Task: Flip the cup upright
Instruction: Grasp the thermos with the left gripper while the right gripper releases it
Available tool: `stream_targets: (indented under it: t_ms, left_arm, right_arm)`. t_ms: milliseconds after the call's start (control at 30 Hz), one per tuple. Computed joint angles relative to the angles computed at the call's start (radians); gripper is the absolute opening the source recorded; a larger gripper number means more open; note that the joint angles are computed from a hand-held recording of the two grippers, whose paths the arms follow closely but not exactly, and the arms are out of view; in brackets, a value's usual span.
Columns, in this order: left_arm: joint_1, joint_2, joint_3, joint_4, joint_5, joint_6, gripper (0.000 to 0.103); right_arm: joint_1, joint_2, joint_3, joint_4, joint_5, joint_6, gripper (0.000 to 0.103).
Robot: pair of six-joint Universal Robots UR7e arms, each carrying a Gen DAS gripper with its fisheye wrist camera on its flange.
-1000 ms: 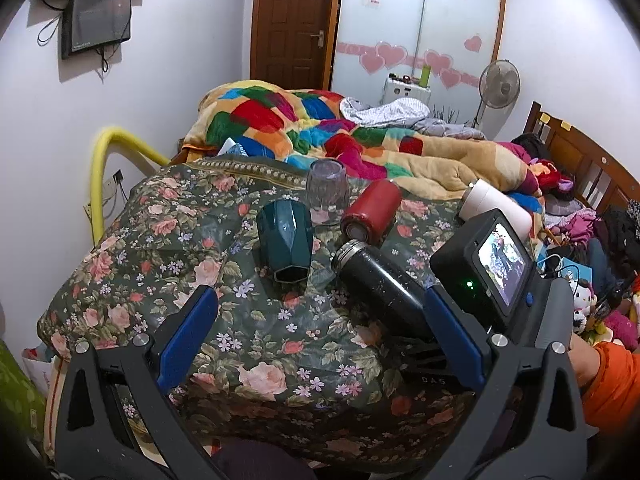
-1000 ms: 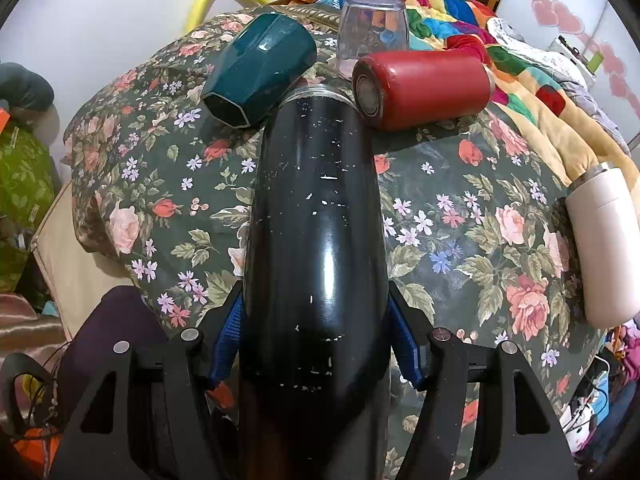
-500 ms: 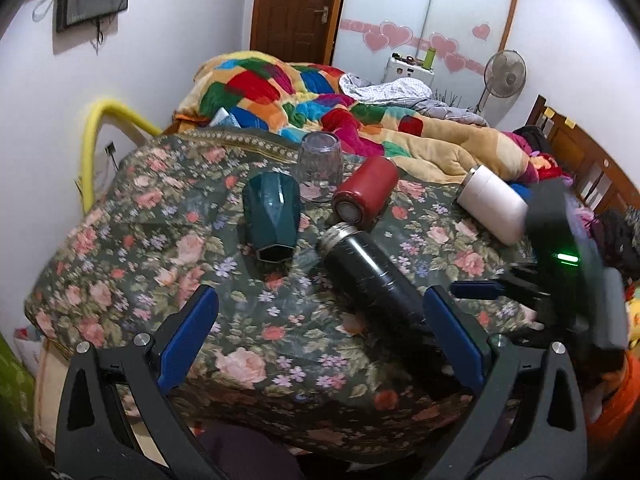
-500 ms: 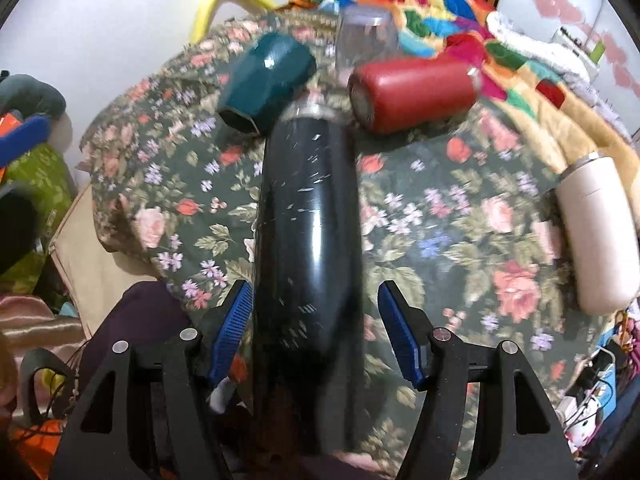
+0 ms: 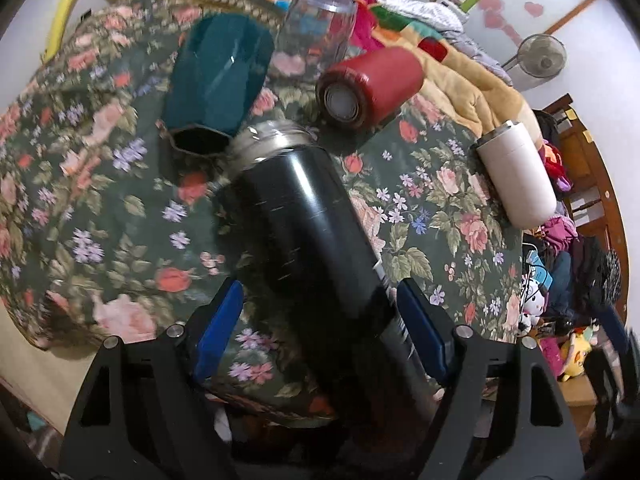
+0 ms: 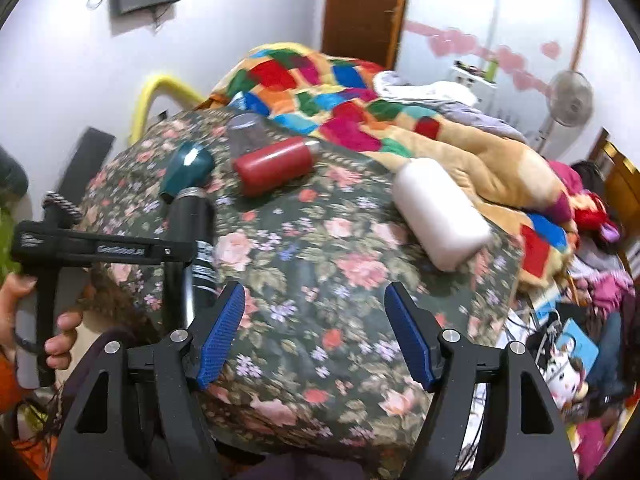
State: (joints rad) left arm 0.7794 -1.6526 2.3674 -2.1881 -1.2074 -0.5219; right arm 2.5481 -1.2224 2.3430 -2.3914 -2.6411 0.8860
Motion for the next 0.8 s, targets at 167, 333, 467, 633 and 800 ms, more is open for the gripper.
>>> stream_targets:
  t_ms: [167, 333, 467, 633, 800]
  left_arm:
    - [0.0, 0.09, -0.024, 0.012, 0.051, -0.041, 0.078]
    - [-0.009, 0.154, -0.041, 0.018, 0.102, -0.046, 0.071]
    - [-0.062, 0.157, -0.023, 0.027, 0.147, -0.044, 0.07]
    - [-0.16, 0.071, 0.019, 0.013, 0.178, -0.025, 0.067]
    - [-0.31, -0.062, 0.053, 0.027, 0.24, 0.0, 0.066]
  right_arm:
    - [0.031, -0.023, 0.023, 0.066, -0.025, 0.123, 0.069]
    - [0.06, -0.036, 0.057, 0.012, -0.008, 0.169, 0.069]
    - [0.074, -0.038, 0.076, -0.038, 0.01, 0.191, 0.069]
    - [0.096, -0.046, 0.071, -0.001, 0.009, 0.245, 0.069]
    - [0.102, -0.061, 0.067, 0.014, 0.001, 0.253, 0.069]
